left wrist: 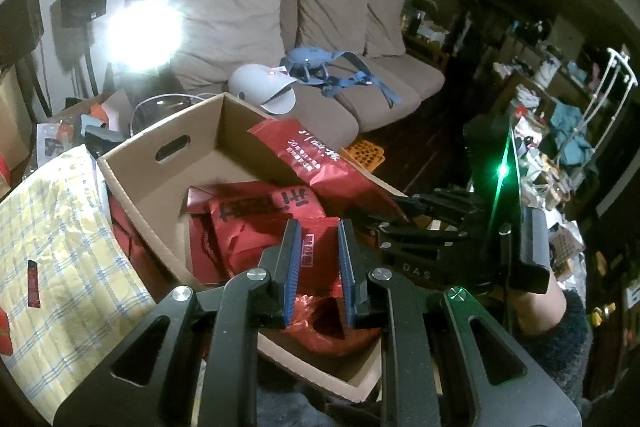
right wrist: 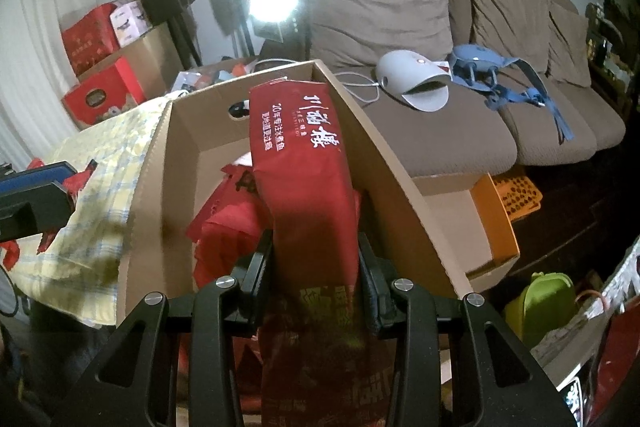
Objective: Organize objects
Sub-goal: 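Lower the long red bag into the box with the right tool while the left tool lowers the packet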
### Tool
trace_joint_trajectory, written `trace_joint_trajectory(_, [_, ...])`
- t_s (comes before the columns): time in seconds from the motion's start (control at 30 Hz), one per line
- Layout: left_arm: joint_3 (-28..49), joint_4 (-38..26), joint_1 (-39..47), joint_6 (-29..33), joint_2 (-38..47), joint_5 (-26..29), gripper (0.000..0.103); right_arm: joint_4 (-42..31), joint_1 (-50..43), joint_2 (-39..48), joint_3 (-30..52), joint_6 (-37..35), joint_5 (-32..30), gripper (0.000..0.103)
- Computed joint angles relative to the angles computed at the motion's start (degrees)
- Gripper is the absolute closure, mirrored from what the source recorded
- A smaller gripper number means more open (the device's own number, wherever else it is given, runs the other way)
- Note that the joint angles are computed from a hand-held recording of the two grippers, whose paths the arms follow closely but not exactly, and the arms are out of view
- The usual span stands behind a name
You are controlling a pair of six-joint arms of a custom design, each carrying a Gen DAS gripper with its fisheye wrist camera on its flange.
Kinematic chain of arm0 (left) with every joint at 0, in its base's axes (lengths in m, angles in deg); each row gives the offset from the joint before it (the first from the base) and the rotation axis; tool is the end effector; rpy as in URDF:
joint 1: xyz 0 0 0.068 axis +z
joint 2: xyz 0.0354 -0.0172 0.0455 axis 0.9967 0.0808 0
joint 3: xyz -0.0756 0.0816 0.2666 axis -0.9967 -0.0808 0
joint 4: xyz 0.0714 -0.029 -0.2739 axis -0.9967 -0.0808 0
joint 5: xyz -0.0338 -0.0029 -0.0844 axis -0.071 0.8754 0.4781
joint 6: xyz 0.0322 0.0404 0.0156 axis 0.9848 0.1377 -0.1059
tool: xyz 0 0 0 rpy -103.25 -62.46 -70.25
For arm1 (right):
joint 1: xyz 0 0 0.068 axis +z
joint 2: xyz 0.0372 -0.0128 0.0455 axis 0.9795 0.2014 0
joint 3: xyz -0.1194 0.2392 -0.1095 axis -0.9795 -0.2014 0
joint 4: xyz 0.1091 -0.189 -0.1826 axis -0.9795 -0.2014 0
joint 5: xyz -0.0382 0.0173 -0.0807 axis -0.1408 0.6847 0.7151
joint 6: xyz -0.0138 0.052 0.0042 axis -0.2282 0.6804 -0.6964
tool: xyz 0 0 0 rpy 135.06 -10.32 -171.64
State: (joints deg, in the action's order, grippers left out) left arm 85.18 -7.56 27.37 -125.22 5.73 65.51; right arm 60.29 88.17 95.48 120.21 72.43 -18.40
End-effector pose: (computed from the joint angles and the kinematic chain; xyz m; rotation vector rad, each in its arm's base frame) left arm 0.1731 -0.2566 0.2928 0.2887 2.3648 -0.4485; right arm 0.2637 0.0539 0.2179 -0.4782 2.3974 0.3018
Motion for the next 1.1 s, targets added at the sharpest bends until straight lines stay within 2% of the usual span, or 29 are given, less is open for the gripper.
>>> trace_joint_trajectory(1.1, [0.4, 0.7, 0.3, -0.3, 3.2, 1.8, 0.086, -2.3, 0.5, 2.3, 0.9, -1.3, 1.3, 0.064])
